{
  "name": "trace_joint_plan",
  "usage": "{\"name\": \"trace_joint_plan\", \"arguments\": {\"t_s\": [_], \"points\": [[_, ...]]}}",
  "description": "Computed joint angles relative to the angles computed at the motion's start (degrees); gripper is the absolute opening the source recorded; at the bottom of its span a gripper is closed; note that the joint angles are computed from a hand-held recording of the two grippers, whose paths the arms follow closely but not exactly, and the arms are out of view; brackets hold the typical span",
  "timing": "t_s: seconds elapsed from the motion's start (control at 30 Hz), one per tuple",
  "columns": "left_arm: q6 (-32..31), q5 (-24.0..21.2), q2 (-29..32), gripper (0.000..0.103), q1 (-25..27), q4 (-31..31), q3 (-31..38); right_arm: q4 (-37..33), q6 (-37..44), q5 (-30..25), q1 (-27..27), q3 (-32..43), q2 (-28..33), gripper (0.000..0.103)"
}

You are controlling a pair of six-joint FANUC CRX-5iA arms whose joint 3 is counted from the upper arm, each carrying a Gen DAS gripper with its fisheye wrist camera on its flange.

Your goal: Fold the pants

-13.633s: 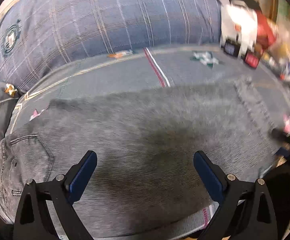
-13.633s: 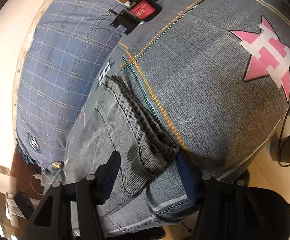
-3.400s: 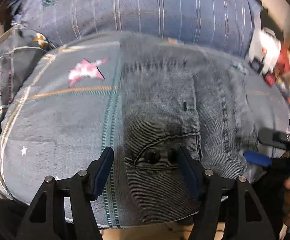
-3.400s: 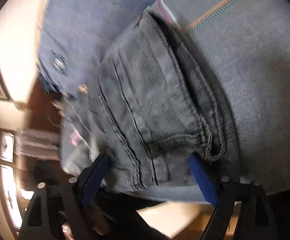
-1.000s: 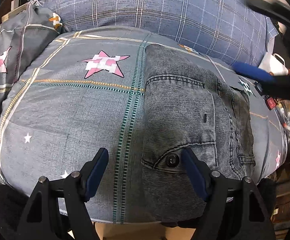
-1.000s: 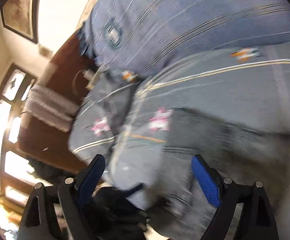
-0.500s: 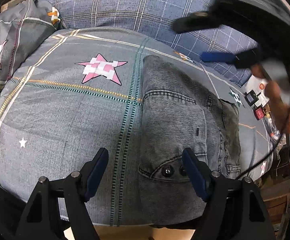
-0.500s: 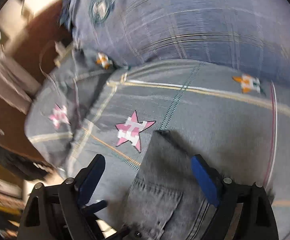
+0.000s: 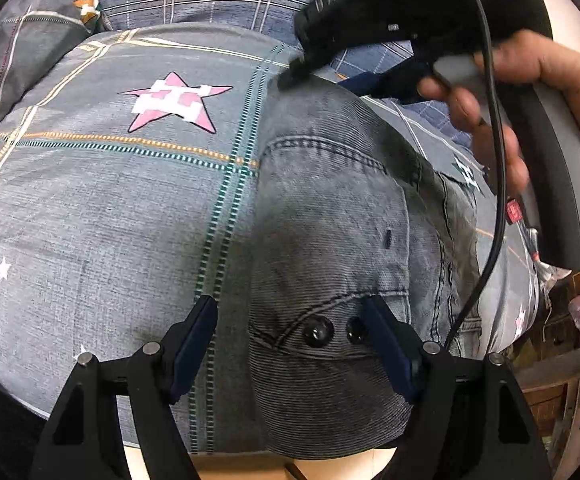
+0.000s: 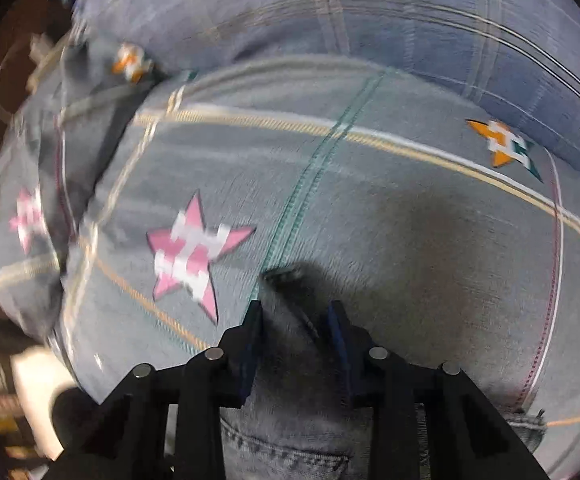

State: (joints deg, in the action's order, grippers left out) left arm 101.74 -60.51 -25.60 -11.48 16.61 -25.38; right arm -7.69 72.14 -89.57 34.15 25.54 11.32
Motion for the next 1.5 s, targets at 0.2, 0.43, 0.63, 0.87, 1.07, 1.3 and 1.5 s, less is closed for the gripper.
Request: {"name": "trace_joint_plan", "arguments": {"t_s": [0.2,0.43,0.63,0.87,1.07,1.3,1.5], "points": [[3.6,-0.2,0.6,0.077,-2.3,-3.3,1.6,-4.1,-1.3,6.1,-4.5,-6.8,-10.5,0.073],[10.5,-2.4,0.5,0.077,-7.0,-10.0,4.8,-10.4,-1.3,6.5,-11.0,-20.2,-25.1,0.074],[15.3,-5.4,-1.7,0.076,-10.4,-15.4,7.0,-18.2,1.2,8.3,-19.7,-26.2,-27.9,0.075],[16.9,-7.9,0.3,0.077,-12.1,-18.9,9.2,-25.2,4.5,8.3,-24.2,-30.9,-36.3,0.083],[17.6,-8.7,1.2,0.077,-13.1,-20.5,10.0,-29.5,6.1,7.1,-29.3,-32.4,-36.6,0.083],[19.2,-9.7,1.3,0.077,-15.1,-25.4,13.3,-21.8,4.9,10.6,-27.7,-33.5,-39.2,0.083],[20.2,-10.4,1.5,0.077,-15.9,-28.0,13.7,-21.8,4.8,10.5,-29.7,-34.6,-38.7,0.083]]}}
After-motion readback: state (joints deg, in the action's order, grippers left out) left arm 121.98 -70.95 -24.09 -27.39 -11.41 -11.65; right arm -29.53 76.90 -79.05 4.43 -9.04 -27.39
